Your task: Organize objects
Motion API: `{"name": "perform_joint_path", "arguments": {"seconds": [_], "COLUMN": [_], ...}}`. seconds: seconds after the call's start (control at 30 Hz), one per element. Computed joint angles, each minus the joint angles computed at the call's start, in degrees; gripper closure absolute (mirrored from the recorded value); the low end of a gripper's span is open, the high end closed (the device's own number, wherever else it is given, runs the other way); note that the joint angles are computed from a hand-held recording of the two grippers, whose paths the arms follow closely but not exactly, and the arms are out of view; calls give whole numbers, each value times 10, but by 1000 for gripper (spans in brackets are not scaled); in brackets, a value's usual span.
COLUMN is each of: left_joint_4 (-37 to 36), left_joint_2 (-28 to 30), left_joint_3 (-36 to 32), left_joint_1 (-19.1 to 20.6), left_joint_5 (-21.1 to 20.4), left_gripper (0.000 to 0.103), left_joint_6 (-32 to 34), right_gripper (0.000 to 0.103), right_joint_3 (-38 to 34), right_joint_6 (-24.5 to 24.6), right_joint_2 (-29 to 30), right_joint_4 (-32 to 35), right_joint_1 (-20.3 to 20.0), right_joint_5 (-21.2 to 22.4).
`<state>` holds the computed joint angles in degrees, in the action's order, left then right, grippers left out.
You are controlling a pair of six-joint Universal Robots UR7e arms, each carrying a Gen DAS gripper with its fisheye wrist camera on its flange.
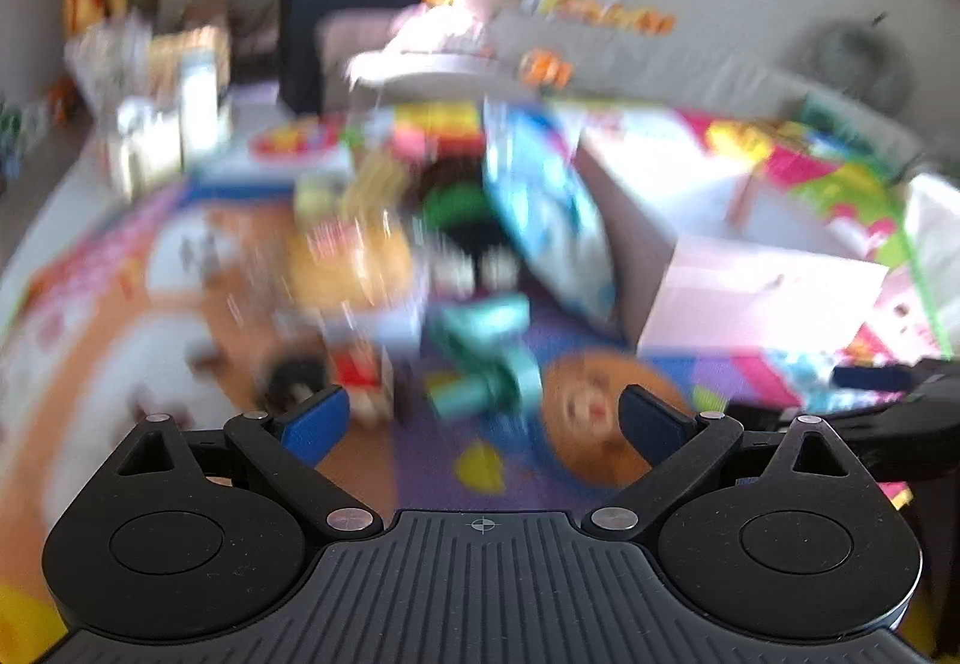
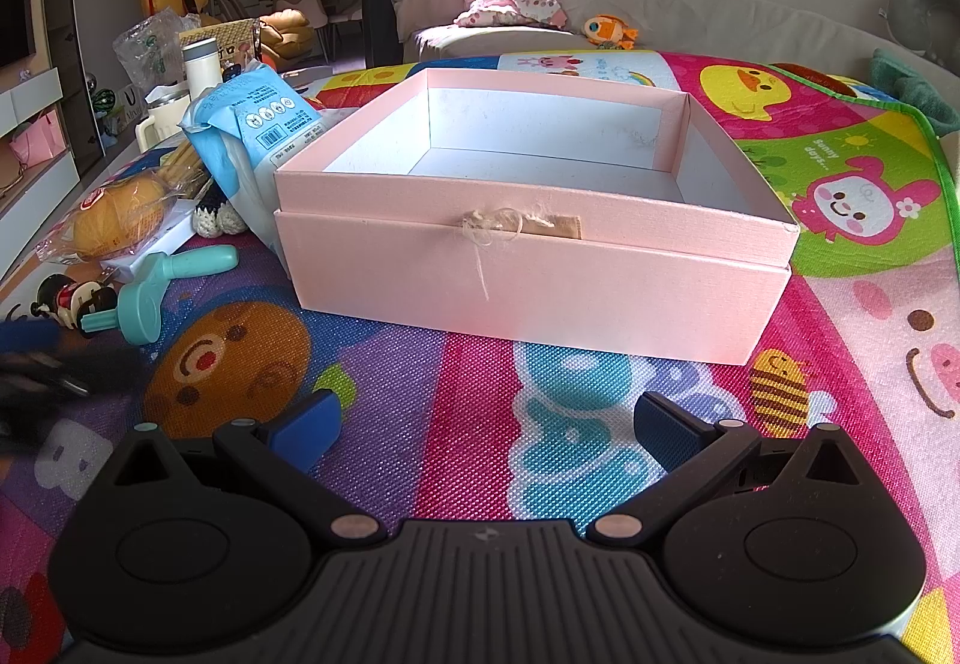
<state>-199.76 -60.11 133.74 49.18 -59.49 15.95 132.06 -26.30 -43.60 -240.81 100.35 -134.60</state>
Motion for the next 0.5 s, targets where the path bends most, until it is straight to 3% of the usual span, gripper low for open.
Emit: {"name": "perform_joint_path", "arguments": {"seconds": [0.13,0.23,0.37,0.5], "left_joint_4": [-40,56,229,257], "left_joint_2": [-11,-8,12,45], "left_joint_3": [-44,-113,-200,-237], "left_joint_1": [29,60,94,111], "left_joint_5": [-33,-49,-91,-108], "left_gripper": [3,3,5,4], "left_joint_6": [134,188,186,141], "right_gripper": [0,0,0,0], "right_joint_3": [5,9,12,11], "right_joint_6": [2,10,39,61], "right_joint_2": [-7,-25,-42,-44], "right_joint_4": [12,52,101,119], "right_joint_1": [-2,-3,4,13], "right_joint_5": [6,12,-5,-25]}}
